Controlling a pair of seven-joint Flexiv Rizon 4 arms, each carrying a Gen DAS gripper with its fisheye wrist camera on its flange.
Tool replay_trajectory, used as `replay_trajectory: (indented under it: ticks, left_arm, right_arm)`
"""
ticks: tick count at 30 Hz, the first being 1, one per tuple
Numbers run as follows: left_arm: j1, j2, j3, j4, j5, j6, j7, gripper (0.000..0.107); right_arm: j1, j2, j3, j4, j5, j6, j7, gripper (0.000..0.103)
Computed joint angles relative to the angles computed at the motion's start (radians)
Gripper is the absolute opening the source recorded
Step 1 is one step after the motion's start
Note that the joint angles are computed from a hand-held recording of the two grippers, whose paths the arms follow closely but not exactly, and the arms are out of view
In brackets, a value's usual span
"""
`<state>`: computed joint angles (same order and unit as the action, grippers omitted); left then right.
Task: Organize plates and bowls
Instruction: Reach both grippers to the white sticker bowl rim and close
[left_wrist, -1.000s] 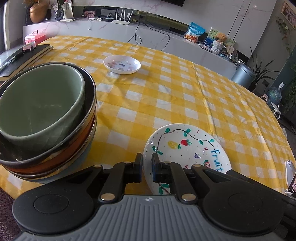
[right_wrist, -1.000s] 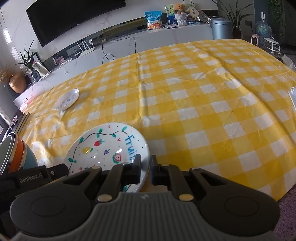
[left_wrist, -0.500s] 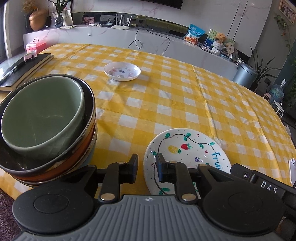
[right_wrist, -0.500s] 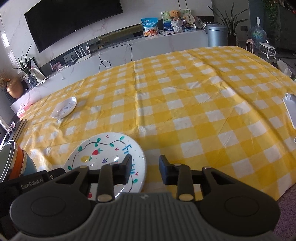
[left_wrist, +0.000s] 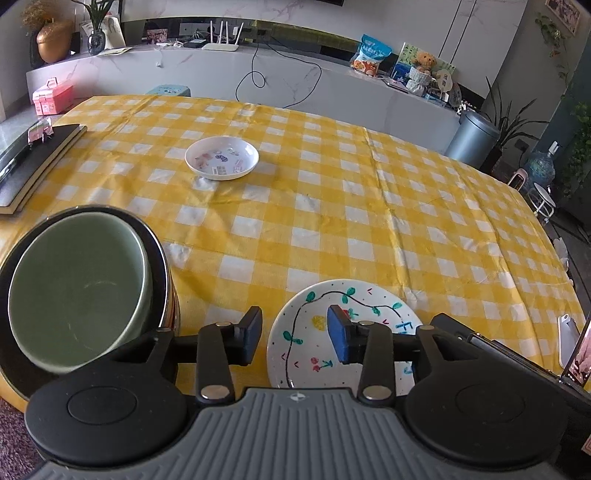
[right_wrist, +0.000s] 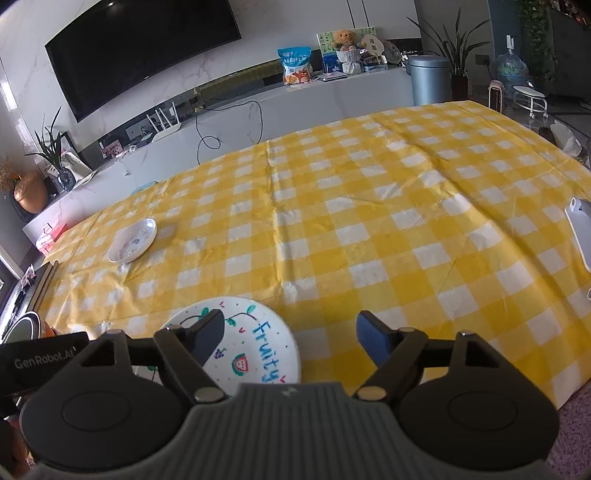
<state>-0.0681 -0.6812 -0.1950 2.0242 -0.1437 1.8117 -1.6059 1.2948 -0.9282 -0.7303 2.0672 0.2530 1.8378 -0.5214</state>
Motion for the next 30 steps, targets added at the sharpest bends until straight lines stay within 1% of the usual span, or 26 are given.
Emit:
replay_trajectory:
  ticks: [2, 5, 6, 8, 11, 12, 16, 19, 20, 23, 27, 30]
  left_arm:
    - [0.018, 0.011, -0.011, -0.013, 0.002, -0.034, 0.013, 0.048]
    - [0.056, 0.024, -0.040, -0.035, -0.005, -0.093, 0.038, 0.049]
    - [0.059, 0.028, -0.037, -0.047, -0.011, -0.116, 0.048, 0.049]
    - [0.049, 0.033, -0.015, -0.068, -0.018, -0.140, 0.070, 0.049]
    - [-0.014, 0.032, 0.071, -0.106, -0.022, -0.165, 0.097, 0.050]
    - [-0.020, 0.030, 0.082, -0.118, -0.019, -0.174, 0.114, 0.050]
    - [0.011, 0.023, 0.062, -0.156, -0.030, -0.220, 0.180, 0.050]
    - [-0.027, 0.009, 0.120, -0.204, -0.022, -0.246, 0.213, 0.051]
    - [-0.031, 0.004, 0.129, -0.219, -0.018, -0.256, 0.228, 0.051]
    - [0.010, -0.012, 0.091, -0.260, -0.040, -0.305, 0.278, 0.052]
    - [-0.035, -0.054, 0.165, -0.336, -0.023, -0.305, 0.295, 0.052]
    - [-0.035, -0.089, 0.179, -0.395, -0.021, -0.331, 0.319, 0.052]
  right_arm:
    - [-0.012, 0.004, 0.005, -0.013, -0.007, 0.000, -0.004, 0.084]
    - [-0.029, 0.004, 0.009, -0.036, -0.020, -0.004, -0.013, 0.086]
    - [-0.038, 0.005, 0.014, -0.046, -0.028, -0.006, -0.018, 0.086]
    - [-0.052, 0.005, 0.019, -0.066, -0.041, -0.011, -0.026, 0.087]
    - [-0.073, 0.000, 0.026, -0.101, -0.059, -0.018, -0.035, 0.088]
    - [-0.080, -0.003, 0.028, -0.114, -0.064, -0.018, -0.037, 0.088]
    - [-0.123, -0.008, 0.051, -0.171, -0.097, -0.028, -0.054, 0.088]
    - [-0.171, -0.011, 0.085, -0.221, -0.125, -0.037, -0.066, 0.088]
    - [-0.193, -0.010, 0.104, -0.240, -0.137, -0.039, -0.071, 0.088]
    - [-0.261, -0.015, 0.164, -0.301, -0.172, -0.047, -0.083, 0.087]
    - [-0.340, -0.037, 0.233, -0.390, -0.218, -0.070, -0.085, 0.081]
    - [-0.398, -0.062, 0.281, -0.465, -0.260, -0.085, -0.086, 0.074]
